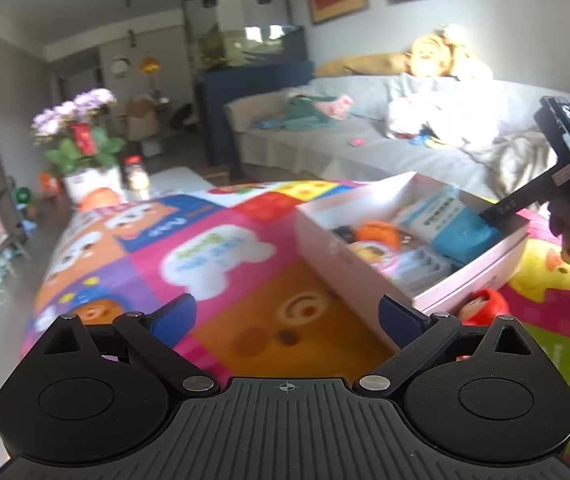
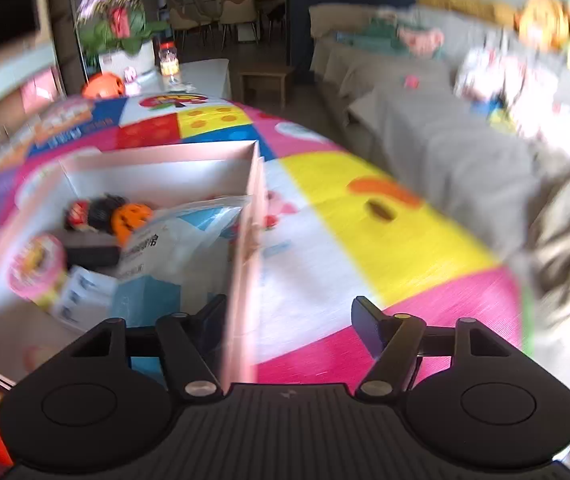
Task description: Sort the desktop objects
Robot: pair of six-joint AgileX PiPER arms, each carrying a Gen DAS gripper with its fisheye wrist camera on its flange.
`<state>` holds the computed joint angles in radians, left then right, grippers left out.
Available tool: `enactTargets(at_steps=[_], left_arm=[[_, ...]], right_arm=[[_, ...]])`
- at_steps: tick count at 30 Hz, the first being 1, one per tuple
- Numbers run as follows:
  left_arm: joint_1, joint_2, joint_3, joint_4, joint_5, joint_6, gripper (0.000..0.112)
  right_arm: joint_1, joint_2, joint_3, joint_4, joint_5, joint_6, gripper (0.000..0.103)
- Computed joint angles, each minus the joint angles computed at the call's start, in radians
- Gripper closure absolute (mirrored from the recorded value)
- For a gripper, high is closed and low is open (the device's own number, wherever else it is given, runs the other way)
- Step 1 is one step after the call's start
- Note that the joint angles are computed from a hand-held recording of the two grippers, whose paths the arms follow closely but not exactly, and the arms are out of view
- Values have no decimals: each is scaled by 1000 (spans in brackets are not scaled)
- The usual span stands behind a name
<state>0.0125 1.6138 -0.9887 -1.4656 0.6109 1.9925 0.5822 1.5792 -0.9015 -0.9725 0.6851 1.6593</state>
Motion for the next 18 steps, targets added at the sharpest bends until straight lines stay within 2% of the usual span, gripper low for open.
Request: enactTargets(at_steps=[2,4,9,10,11,13,18], left_arm=[[38,-19,19,-6,0,-3,11],[81,-27,28,9,3,-31,11],[169,-22,40,54,-1,-85,10],[180,-20,44,58,-6,-94,10],[190,-16,46,67,-7,-107,10],[206,-10,51,77,-5,-121,10],[215,-2,56,90,5,-126,10]], right_arm=[[-14,1,13,-10,-76,53,37],[-8,16,2,-32,-101,104,37],[-30,81,-82,4,-220,81,37],[-23,117,-132,27,-205,55,26],[-4,167,-207,62,-154,-2,27],[12,255,-329,99,-122,-99,27],[6,424,-589,234,-132,-362,30]])
